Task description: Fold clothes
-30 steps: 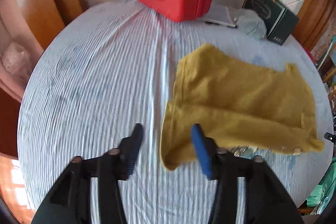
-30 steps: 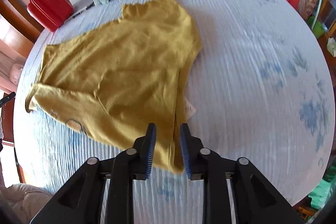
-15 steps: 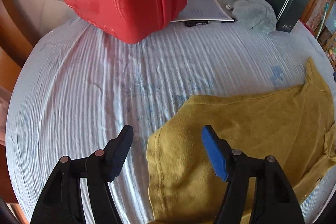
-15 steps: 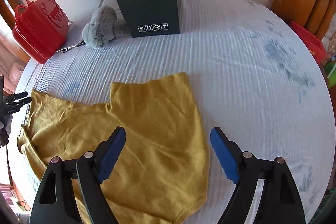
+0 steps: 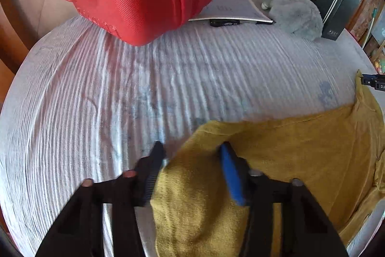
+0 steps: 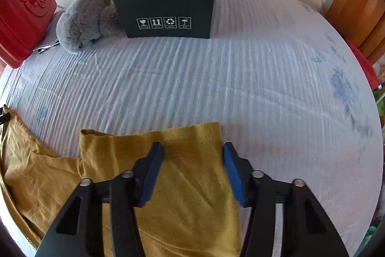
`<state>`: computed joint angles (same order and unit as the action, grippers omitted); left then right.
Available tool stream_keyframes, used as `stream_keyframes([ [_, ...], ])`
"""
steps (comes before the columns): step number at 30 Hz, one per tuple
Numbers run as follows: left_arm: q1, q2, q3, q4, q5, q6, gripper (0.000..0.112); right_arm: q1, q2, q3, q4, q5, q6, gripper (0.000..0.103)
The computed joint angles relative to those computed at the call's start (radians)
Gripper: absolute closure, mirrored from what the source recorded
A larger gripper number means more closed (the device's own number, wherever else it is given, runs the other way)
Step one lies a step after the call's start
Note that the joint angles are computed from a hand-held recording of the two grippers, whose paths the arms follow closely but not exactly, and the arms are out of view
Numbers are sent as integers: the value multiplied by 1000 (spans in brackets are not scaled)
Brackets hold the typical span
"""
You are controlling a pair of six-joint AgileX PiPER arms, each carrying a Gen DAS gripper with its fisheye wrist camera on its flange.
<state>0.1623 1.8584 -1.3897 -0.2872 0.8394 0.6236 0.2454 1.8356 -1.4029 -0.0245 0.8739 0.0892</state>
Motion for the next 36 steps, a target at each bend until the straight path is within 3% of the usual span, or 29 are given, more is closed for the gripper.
stream_keyframes([
  [2,-31,-10,-4,47,3,-62,102,18,10,-42,-7,55,-7,93],
  [4,-50,-44,23,72,-36,-74,102,27,-19,-37,-2,62,-17,97],
  [7,-21,-136,70,10,-63,-19,102,29,-173,73,33,-9,-36,97],
  [11,54,-307,188,-131,-100,199,101,36,-468,260,123,-57,-132,97],
  [14,120,-425,333,-241,-135,383,100,112,-677,394,89,-12,-80,97],
  [17,157,-490,444,-235,-143,427,96,266,-828,531,-2,64,93,96],
  [18,160,-488,470,-191,-141,401,91,322,-868,583,-25,95,165,95],
  [19,162,-486,494,-145,-138,372,78,353,-891,626,-28,124,219,95],
  [21,212,-494,526,-109,-93,364,69,406,-943,708,-22,179,326,87],
  [23,306,-512,523,-135,-5,400,68,390,-1030,763,-12,206,370,86],
  [27,446,-500,408,-185,162,362,63,201,-1130,760,30,240,314,83],
  [31,384,-406,275,-181,198,171,59,10,-1073,742,90,178,209,64],
  [36,252,-240,140,-90,270,-82,59,-160,-958,709,218,111,71,63],
])
